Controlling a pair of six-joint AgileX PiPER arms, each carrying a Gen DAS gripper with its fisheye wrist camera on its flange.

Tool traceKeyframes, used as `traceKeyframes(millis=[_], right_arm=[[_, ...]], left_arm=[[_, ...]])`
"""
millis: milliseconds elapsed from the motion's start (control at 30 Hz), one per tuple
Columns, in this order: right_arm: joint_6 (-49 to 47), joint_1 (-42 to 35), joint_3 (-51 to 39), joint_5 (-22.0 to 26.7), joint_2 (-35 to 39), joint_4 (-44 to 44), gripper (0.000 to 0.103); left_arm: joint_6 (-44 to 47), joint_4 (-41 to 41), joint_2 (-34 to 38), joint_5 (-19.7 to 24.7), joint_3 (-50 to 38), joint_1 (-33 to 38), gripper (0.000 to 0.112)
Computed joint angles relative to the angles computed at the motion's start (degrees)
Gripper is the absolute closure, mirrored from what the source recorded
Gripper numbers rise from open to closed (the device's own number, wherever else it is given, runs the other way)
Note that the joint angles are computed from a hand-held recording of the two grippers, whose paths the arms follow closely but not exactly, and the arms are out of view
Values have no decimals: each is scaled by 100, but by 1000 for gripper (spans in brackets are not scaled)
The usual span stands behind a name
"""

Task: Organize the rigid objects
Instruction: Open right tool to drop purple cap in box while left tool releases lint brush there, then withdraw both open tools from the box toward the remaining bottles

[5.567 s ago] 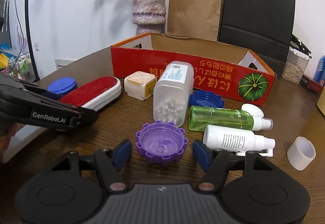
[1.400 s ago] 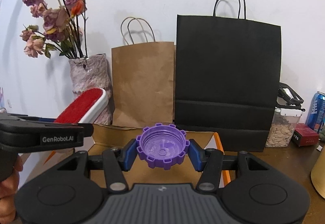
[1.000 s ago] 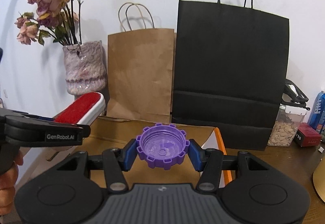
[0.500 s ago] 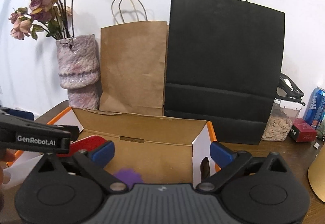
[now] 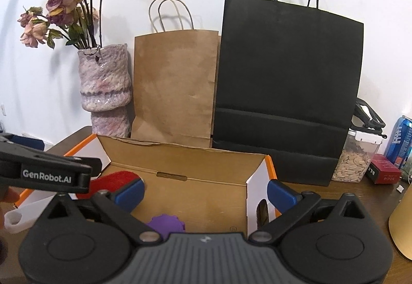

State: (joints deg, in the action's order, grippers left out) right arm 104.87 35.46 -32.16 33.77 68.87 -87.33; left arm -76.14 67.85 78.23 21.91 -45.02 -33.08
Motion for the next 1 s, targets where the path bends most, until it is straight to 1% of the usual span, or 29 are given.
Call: traceKeyframes(millis=[67, 367, 567, 700, 833, 1000], right_arm=[[3, 35, 33, 36, -63, 8, 1], [-5, 553, 252, 493, -469, 272, 0], [-103, 1069, 420, 947, -851, 566, 0], [-158, 1560, 521, 1389, -1110, 808, 0], [-177, 2204, 618, 1967, -1391, 1056, 0], [-80, 3228, 702, 2904, -1688, 1348, 0]], left_arm=[[-41, 25, -66, 18, 58, -31, 9], [21, -194, -485, 175, 353, -218, 9], [104, -421, -875, 353, 590, -414, 9], [151, -576, -1140, 532, 734, -596, 9], [162, -720, -1428, 784, 880, -844, 9], [141, -934, -1849, 1197, 1075, -1232, 9]])
